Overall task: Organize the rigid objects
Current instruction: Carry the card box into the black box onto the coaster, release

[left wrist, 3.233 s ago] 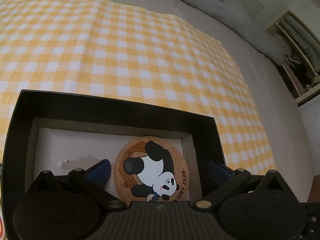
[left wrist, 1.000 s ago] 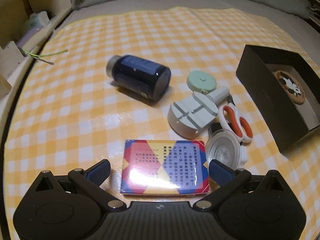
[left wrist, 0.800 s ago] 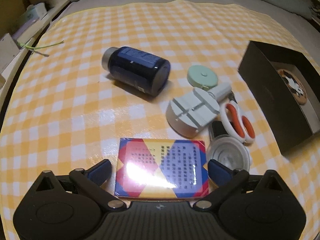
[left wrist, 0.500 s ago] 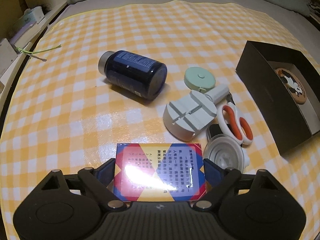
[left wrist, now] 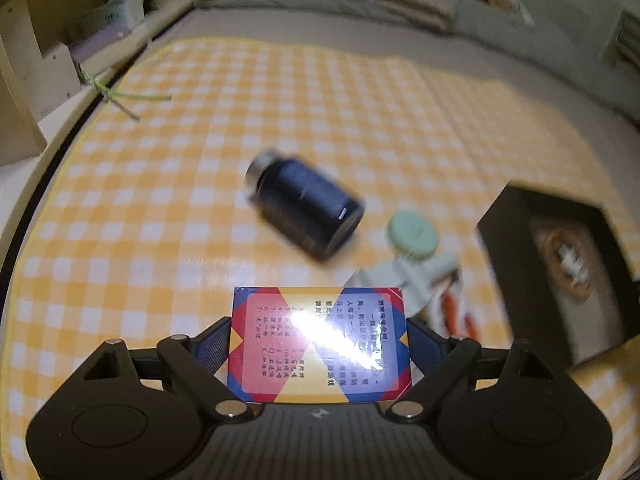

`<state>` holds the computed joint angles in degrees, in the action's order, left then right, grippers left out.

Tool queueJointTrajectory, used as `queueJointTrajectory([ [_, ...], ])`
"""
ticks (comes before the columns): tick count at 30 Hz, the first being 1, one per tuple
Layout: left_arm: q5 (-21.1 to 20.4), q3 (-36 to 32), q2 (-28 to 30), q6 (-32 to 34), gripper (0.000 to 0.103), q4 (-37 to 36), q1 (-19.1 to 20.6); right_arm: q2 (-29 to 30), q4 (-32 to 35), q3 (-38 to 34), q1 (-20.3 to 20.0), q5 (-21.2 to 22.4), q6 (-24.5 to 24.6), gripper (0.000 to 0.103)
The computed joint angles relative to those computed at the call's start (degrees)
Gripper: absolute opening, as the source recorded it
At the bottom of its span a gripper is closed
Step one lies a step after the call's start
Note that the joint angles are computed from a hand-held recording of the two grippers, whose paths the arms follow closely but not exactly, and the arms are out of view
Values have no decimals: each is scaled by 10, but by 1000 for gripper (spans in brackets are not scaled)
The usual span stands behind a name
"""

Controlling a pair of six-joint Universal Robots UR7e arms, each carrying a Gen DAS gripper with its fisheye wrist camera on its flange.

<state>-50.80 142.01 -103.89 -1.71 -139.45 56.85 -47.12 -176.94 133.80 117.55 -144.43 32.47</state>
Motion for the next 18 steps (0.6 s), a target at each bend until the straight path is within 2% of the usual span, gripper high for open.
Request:
queueJointTrajectory([
  [6,-53,1,8,-34,89,-31,-45,-2,-9,2,4,2,1,3],
  [12,-121,8,63,-74,89,-81,-82,-13,-11,9,7,2,-6,3],
  [18,-155,17,129,-113,89,-137,-118,-19,-9,13,9,3,-5,3],
])
